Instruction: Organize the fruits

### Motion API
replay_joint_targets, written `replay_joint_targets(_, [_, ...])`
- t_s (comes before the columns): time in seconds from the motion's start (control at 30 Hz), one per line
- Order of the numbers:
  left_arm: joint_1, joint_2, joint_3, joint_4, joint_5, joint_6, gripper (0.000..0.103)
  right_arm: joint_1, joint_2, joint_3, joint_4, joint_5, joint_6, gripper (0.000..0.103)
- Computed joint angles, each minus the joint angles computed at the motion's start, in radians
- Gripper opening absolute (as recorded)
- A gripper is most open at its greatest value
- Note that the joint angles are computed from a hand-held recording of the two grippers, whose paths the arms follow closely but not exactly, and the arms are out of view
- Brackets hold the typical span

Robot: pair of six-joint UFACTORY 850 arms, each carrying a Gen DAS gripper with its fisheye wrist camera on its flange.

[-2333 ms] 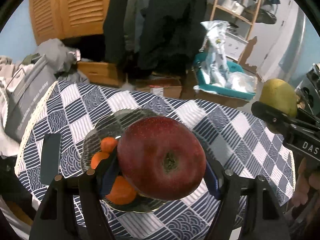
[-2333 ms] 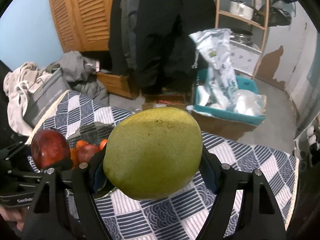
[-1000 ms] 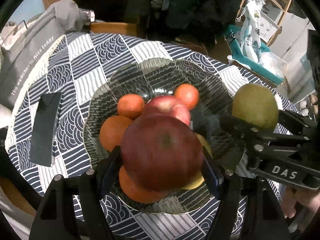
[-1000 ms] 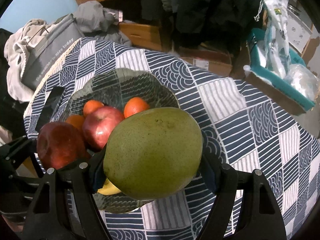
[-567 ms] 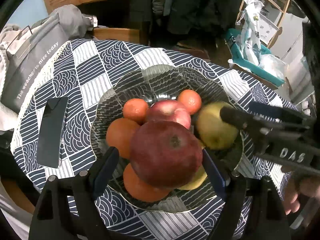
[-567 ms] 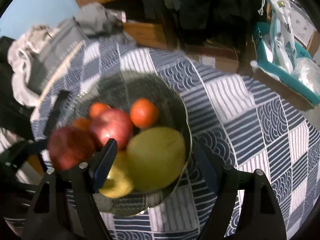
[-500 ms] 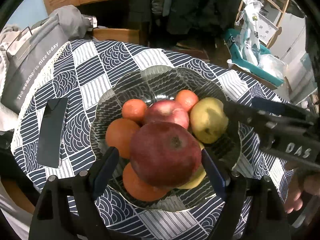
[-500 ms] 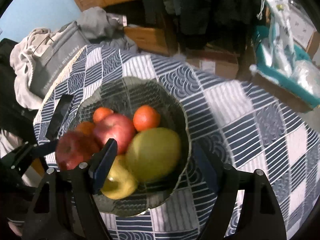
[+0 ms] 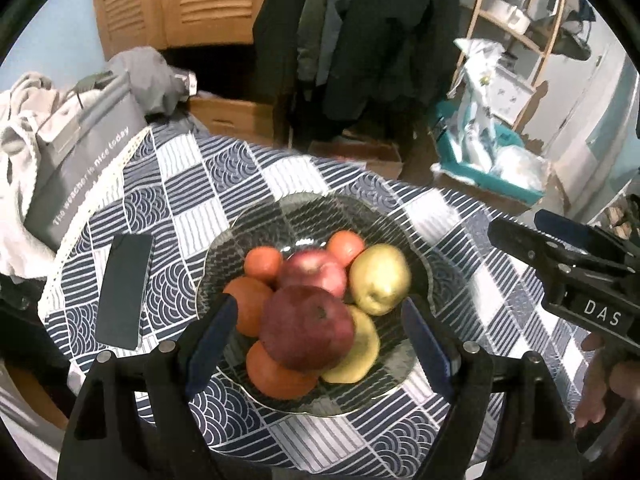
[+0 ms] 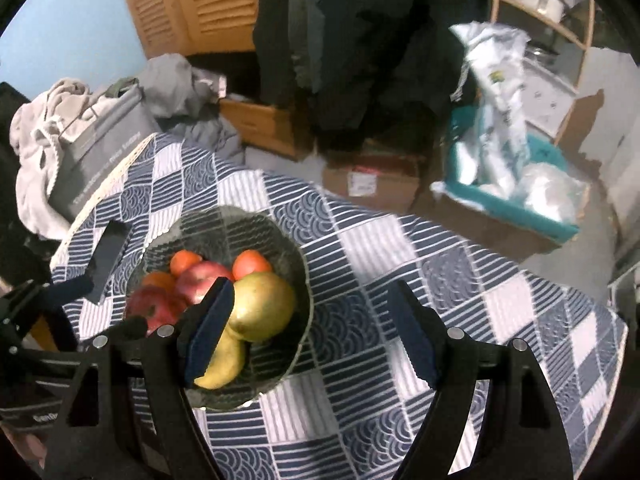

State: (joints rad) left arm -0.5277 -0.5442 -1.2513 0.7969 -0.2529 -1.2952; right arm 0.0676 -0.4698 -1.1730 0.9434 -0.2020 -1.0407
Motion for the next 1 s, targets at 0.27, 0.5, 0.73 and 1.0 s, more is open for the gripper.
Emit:
replay_joint_targets(0.27, [-0.026,0.064,0.029,0.225,-0.020,-0.204,0.086,-0.011,0.114,0.077,0.193,0.051,-0.194,0.080])
replay_joint_targets(0.5, [-0.048,0.104,0.040,0.371,-0.061,-0.336,0.088,-0.028,0.199,0.130,0.480,0.067,-0.482,0.081])
replay_joint_targets(0.73, [-0.070,0.143,0.051,0.478,-0.093,-0.431,0.094,-0.046,0.263,0.167,0.728,0.059,-0.721,0.081])
replay_joint_targets(1.0, [-0.096,0.182,0.062,0.600,-0.135,-0.548,0.101,-0.064,0.344,0.225,1.098,0.047,-1.113,0.081])
